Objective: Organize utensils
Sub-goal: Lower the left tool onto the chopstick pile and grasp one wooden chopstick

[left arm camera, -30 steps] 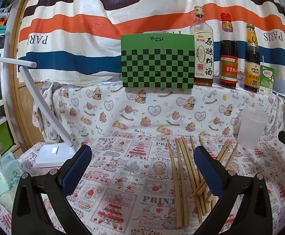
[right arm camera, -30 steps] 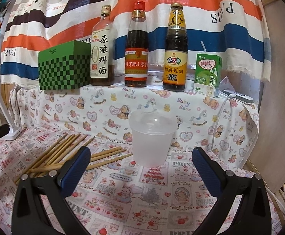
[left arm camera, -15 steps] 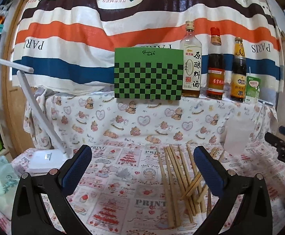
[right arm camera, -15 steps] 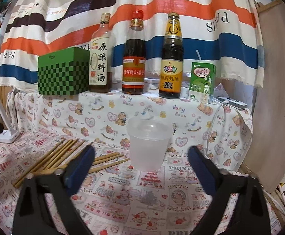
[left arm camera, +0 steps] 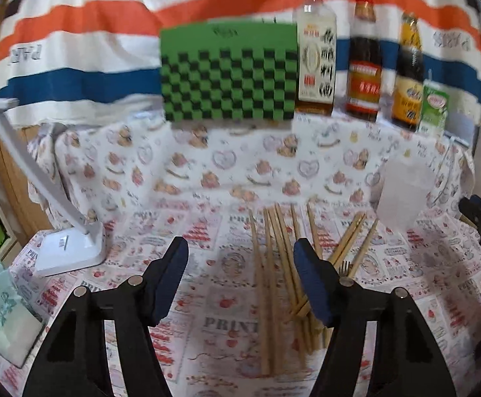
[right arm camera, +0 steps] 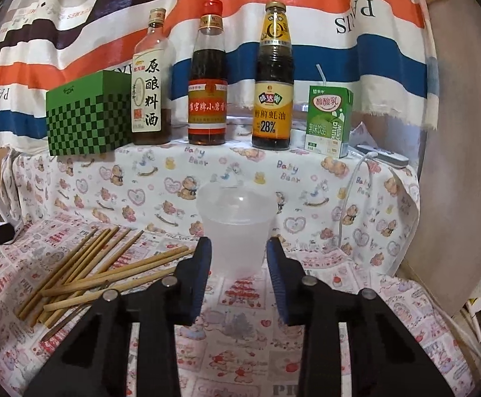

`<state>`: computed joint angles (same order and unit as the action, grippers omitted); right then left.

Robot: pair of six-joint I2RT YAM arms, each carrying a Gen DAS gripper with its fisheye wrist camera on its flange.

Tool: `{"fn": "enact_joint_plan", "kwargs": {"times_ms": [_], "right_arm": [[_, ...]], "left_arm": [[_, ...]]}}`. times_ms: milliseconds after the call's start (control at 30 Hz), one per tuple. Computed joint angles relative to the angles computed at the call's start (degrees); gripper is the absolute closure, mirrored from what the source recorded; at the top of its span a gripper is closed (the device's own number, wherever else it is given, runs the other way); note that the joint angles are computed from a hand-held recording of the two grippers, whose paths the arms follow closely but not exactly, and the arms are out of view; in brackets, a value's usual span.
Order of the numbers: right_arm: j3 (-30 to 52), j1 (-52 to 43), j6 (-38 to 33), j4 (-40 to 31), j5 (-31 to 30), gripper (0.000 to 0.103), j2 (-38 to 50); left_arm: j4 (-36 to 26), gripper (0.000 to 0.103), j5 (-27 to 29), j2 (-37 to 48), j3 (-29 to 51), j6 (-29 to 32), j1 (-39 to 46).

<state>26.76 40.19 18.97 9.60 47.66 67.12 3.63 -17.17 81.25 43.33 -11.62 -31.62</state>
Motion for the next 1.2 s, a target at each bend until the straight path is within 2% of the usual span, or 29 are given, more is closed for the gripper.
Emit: {"fn": "enact_joint_plan", "kwargs": {"times_ms": [67, 133, 167, 267, 333, 400, 533, 633, 700, 733, 800, 833, 867, 1033, 1133, 1200], "right_arm": [[0.0, -0.9, 1.1, -0.7, -2.1, 0.07, -0.7], [-0.2, -2.0, 2.6, -0.8, -3.9, 0.07, -1.1], [-0.1, -3.1, 3.3, -1.5, -6.1, 0.071, -1.5], [1.4, -7.3, 5.4, -5.6, -12.8, 0.074, -1.5], [1.9, -10.0, 6.2, -7.1, -16.8, 0.074, -1.4], [2.1, -12.1, 7.4, -8.1, -19.0, 0.074, -1.3], [2.4, -13.8, 8.5, -8.9, -21.5, 0.074, -0.8], [2.8, -14.0, 8.9, -9.3, -22.4, 0.074, 0.4], [3.4, -13.6, 8.7, -9.9, -22.1, 0.074, 1.6], [3.4, -13.5, 8.7, -9.8, -22.8, 0.074, 1.7], [3.4, -13.4, 8.8, -9.8, -23.6, 0.074, 2.0], [3.4, -13.1, 8.7, -9.8, -23.1, 0.074, 2.3], [3.5, -12.8, 8.5, -9.8, -22.4, 0.074, 2.6], [3.9, -12.8, 8.7, -10.4, -22.1, 0.074, 3.4], [4.1, -13.3, 8.8, -10.8, -23.0, 0.074, 3.4], [4.2, -13.4, 8.9, -11.0, -23.2, 0.074, 3.3]], "left_arm": [[-8.8, 0.029, 2.1, 3.4, 7.7, -3.8, 0.9], [-16.8, 0.028, 6.8, 7.8, 16.0, -7.9, 3.1], [-18.5, 0.028, 8.1, 9.6, 18.6, -8.6, 3.8], [-24.1, 0.03, 6.1, 16.2, 27.3, -9.1, 4.4], [-23.5, 0.031, 8.0, 19.5, 29.6, -7.7, 5.3], [-22.3, 0.036, 10.7, 22.6, 31.1, -7.2, 6.8], [-17.5, 0.063, 15.7, 27.7, 30.8, -8.4, 9.2], [-15.2, 0.064, 17.3, 29.2, 30.1, -5.1, 9.1], [-16.0, 0.066, 15.3, 30.1, 31.0, -3.4, 8.4], [-16.7, 0.071, 13.9, 30.7, 31.7, -3.6, 8.1], [-19.1, 0.078, 15.3, 32.4, 33.5, -4.8, 8.8], [-21.5, 0.087, 16.6, 33.9, 35.3, -5.3, 9.3], [-22.4, 0.092, 16.6, 34.7, 36.1, -5.8, 9.4], [-22.8, 0.093, 12.6, 34.7, 36.1, -4.9, 8.0], [-26.6, 0.092, 7.7, 35.1, 37.8, -3.4, 5.6], [-29.4, 0.094, 8.8, 33.9, 37.3, -4.7, 5.2]]}}
